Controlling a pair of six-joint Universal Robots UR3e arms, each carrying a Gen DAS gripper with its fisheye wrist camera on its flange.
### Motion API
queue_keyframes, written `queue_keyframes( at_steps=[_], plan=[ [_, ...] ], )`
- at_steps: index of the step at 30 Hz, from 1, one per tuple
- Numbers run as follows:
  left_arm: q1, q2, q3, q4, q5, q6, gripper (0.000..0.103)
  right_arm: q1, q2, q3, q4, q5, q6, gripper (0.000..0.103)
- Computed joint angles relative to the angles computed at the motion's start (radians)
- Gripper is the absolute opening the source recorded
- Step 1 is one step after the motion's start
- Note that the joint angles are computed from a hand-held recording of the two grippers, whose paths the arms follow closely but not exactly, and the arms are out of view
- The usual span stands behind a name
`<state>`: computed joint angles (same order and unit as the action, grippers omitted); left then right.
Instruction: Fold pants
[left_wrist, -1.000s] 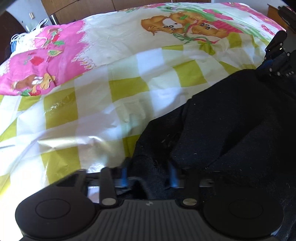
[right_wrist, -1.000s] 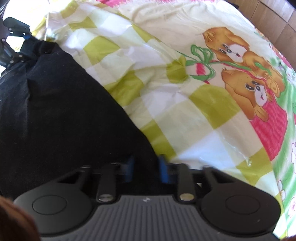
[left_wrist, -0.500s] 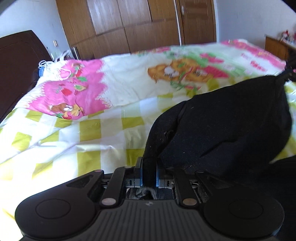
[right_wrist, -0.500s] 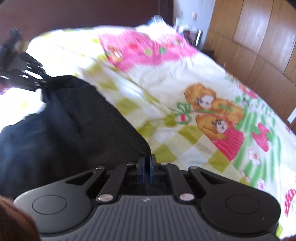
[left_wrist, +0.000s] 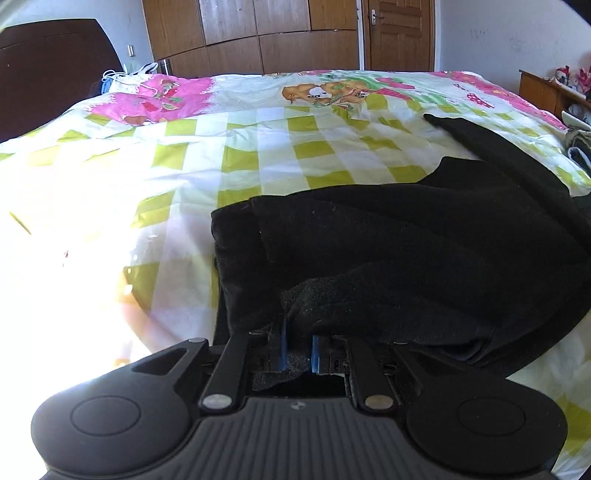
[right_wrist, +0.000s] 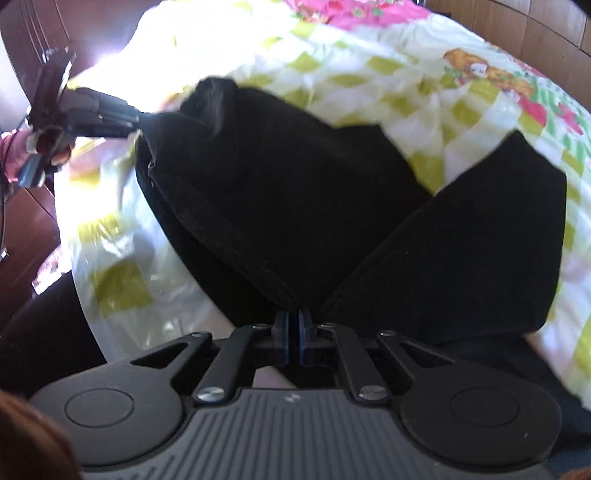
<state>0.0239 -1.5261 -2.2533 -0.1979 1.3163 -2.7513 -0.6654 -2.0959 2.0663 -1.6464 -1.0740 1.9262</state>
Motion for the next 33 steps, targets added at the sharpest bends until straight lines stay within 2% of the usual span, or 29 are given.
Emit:
queue_keyframes(
  at_steps=[3,9,11,14,18,21,23,27,30,31,33],
  plan=[
    [0.005,0.029,-0.042,0.058,0.006,0.024,0.029,0.101,0.003,0.072,-0.171,-0.059,0.099,0.005],
    [0.026,0.049,-0.074,0.118,0.022,0.079,0.028,0.162,-0.022,0.071,-0.208,-0.039,0.102,0.005],
    [-0.018,0.005,-0.125,0.242,0.110,0.112,0.029,0.188,0.008,0.091,-0.257,-0.067,0.120,0.005],
    [-0.058,-0.024,-0.196,0.404,0.182,0.121,0.029,0.217,0.020,0.133,-0.314,-0.112,0.133,0.005],
    [-0.030,0.037,-0.223,0.336,0.173,0.161,0.033,0.202,0.015,0.134,-0.301,-0.115,0.123,0.007],
    [-0.048,0.050,-0.227,0.280,0.231,0.180,0.035,0.197,-0.002,0.136,-0.286,-0.119,0.110,0.012],
    [-0.049,0.094,-0.248,0.258,0.253,0.141,0.034,0.186,-0.028,0.138,-0.270,-0.111,0.118,0.012],
    [-0.068,0.191,-0.224,0.146,0.287,0.066,0.034,0.058,-0.146,0.080,-0.100,-0.038,0.067,0.010],
    [-0.111,0.258,-0.149,0.032,0.275,0.013,0.034,-0.032,-0.105,-0.030,-0.023,0.028,0.078,0.011],
    [-0.146,0.246,-0.114,0.027,0.281,-0.003,0.034,-0.034,-0.065,-0.054,-0.063,0.040,0.118,0.013],
    [-0.213,0.198,-0.029,0.000,0.242,-0.048,0.034,0.022,0.075,-0.089,-0.259,0.013,0.277,0.016]
  ],
)
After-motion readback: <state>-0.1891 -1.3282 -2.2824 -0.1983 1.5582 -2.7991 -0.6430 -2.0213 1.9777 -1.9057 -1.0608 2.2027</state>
